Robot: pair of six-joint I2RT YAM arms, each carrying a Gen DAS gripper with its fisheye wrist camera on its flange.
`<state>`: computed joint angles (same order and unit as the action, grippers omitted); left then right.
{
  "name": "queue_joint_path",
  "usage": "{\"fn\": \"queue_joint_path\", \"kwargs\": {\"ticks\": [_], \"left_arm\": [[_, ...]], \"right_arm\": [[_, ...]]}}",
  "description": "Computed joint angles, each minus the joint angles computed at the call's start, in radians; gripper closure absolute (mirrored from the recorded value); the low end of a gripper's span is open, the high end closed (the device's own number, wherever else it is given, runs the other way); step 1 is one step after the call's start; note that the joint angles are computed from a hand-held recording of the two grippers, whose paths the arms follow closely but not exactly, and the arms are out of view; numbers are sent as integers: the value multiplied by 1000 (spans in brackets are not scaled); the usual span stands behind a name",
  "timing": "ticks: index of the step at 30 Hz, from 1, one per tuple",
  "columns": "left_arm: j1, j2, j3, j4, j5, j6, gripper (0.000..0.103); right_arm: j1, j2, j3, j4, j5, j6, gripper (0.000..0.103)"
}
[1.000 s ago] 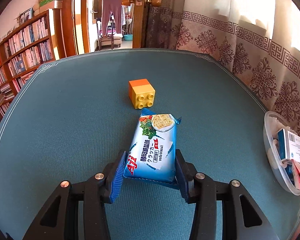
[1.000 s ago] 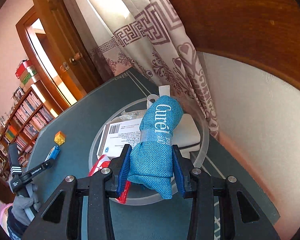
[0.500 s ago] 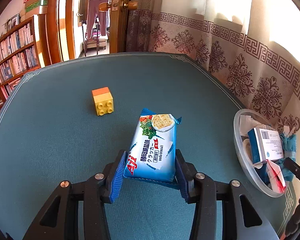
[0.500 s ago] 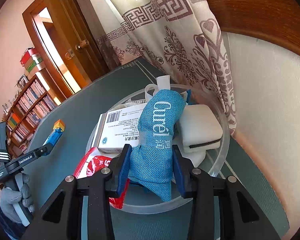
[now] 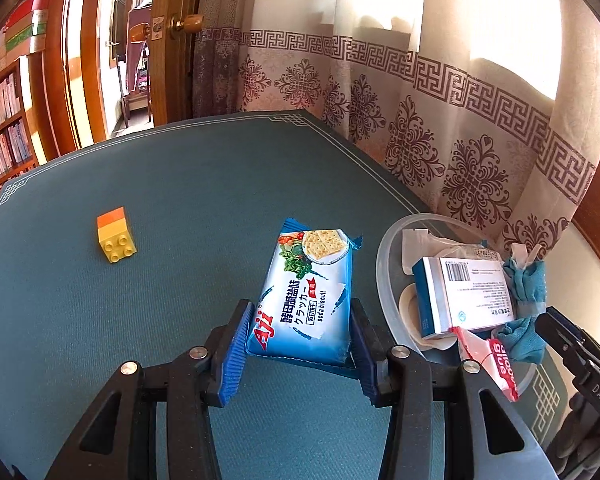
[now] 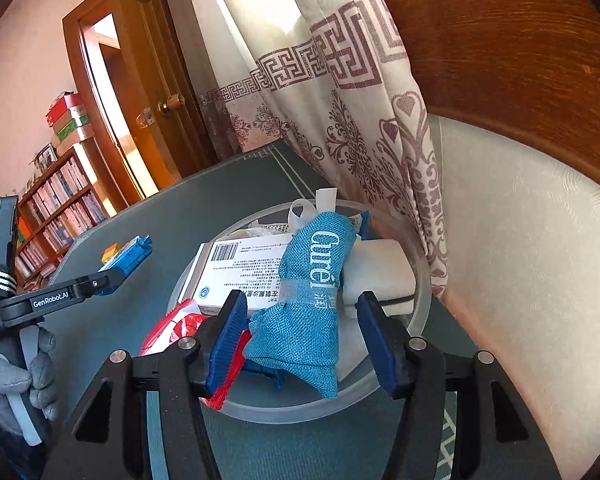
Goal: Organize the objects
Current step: 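Drop the cracker packet into the bowl with the left gripper while the right releases the towel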
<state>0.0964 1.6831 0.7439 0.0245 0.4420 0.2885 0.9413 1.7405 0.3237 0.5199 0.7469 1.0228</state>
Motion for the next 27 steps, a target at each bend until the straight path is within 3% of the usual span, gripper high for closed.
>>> {"fn": "queue_joint_path", "kwargs": {"ticks": [24, 26, 27], "left_arm": [[-261, 35, 125, -85, 26, -18, 53], [-275, 48, 140, -101, 34, -6, 48], [-282, 51, 141, -99, 34, -4, 39]], "right_arm": [[-21, 62, -29, 123, -8, -40, 44], [-17, 63, -34, 124, -6, -34, 44], [-17, 65, -34, 126, -6, -35, 44]]}}
